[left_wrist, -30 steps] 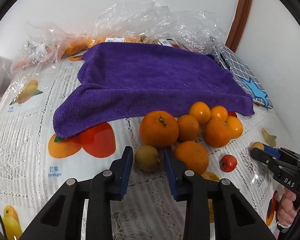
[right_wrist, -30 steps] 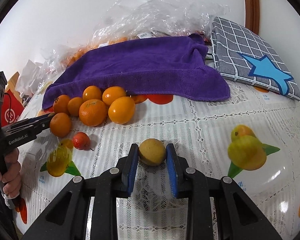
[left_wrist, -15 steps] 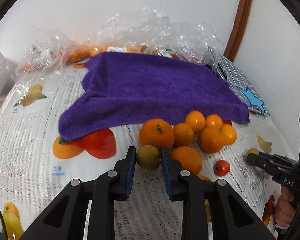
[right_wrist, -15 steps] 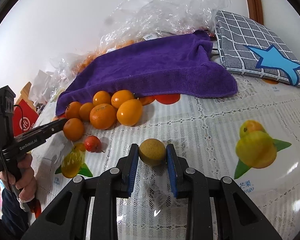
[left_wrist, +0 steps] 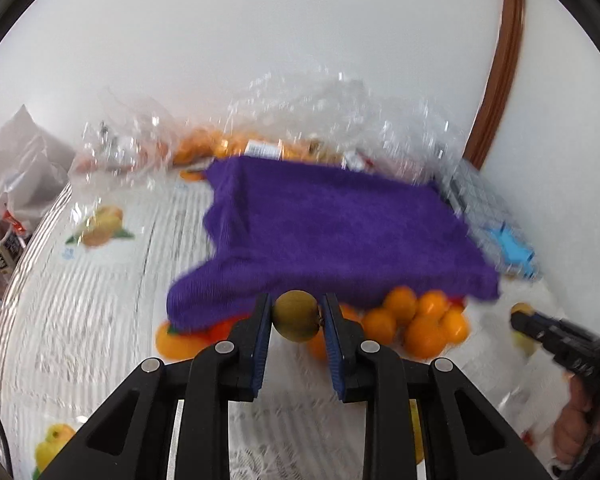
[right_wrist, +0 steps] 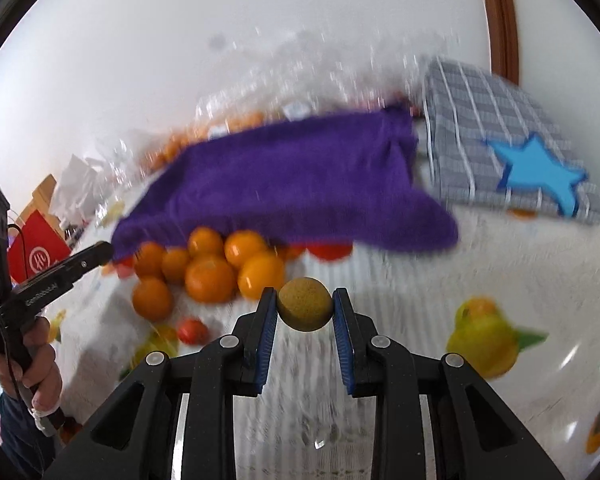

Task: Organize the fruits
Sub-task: 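Carry both held small fruits up and over onto the purple towel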

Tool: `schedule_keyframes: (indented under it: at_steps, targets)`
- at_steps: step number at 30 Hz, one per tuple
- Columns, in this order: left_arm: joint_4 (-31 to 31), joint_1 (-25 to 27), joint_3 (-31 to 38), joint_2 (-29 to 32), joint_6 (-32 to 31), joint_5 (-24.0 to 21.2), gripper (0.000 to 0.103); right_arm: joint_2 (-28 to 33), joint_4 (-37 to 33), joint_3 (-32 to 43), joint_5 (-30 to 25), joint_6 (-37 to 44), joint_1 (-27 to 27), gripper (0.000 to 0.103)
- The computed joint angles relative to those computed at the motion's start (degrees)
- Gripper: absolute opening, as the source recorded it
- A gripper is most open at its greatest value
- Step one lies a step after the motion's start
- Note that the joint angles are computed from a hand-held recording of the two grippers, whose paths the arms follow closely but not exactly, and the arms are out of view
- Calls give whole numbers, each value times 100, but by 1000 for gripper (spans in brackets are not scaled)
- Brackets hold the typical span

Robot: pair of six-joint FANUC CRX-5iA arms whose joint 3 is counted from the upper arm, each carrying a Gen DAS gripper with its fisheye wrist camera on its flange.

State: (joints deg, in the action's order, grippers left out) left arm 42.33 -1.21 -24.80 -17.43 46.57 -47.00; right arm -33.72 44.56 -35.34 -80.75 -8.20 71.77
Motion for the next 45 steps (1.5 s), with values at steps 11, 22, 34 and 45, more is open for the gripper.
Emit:
schedule_keyframes:
  at_steps: [11,22,34,45]
  targets:
    - [-995,-332,1507,691,1309,256,24,587,590,657,582,1068,-1258,28]
    - [-1597,-750,2597,1793,2398,35,24,1118,713,967,1955,1887,-2736,28]
    - [-1847,-977,2984,2566,2627,-194,24,1397,-118,893,2527,2415,-3357,28]
    - [-1818,-965,3052,2726,2327,-434,24,1765,-466,926,2432,2682,-3503,28]
